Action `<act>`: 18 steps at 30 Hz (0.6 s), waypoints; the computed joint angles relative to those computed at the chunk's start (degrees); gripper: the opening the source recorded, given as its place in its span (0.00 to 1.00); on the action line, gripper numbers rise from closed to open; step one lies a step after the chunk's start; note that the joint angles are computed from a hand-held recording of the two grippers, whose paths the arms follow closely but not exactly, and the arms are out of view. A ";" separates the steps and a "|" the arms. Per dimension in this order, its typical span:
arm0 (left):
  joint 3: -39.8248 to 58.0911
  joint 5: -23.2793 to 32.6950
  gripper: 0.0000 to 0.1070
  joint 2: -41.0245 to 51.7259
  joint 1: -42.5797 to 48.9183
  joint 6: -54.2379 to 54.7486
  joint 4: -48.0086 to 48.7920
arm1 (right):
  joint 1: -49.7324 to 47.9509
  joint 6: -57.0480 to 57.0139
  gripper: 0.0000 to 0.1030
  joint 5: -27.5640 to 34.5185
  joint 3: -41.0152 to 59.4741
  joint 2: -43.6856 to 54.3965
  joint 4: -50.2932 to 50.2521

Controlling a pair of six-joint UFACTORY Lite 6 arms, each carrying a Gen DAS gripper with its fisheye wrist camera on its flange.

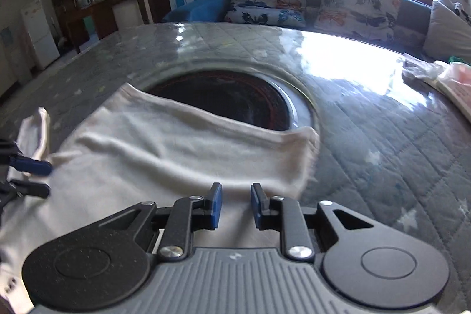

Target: Fold clothes

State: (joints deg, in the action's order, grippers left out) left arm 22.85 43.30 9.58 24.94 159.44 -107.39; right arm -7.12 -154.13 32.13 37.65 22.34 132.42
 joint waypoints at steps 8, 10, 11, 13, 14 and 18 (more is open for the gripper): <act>1.20 -0.01 0.39 1.13 -12.07 0.76 -6.58 | 10.21 3.15 0.21 -2.44 8.24 6.56 1.75; 2.10 -0.60 0.39 2.93 -14.95 1.72 -8.35 | 11.60 0.87 0.21 -2.61 10.25 8.26 5.17; 2.46 -0.95 0.39 3.76 -16.09 2.32 -9.12 | 12.02 0.59 0.21 -3.09 11.46 9.02 6.19; 2.63 -0.65 0.44 5.31 -17.15 4.57 -10.59 | 12.80 -0.01 0.21 -4.08 13.97 10.58 8.21; 2.19 -0.09 0.46 5.49 -17.23 6.07 -11.31 | 12.88 -0.09 0.21 -4.33 15.42 11.63 8.68; 1.30 0.78 0.49 5.74 -17.14 8.15 -12.46 | 13.22 1.27 0.21 -5.84 20.43 14.75 9.89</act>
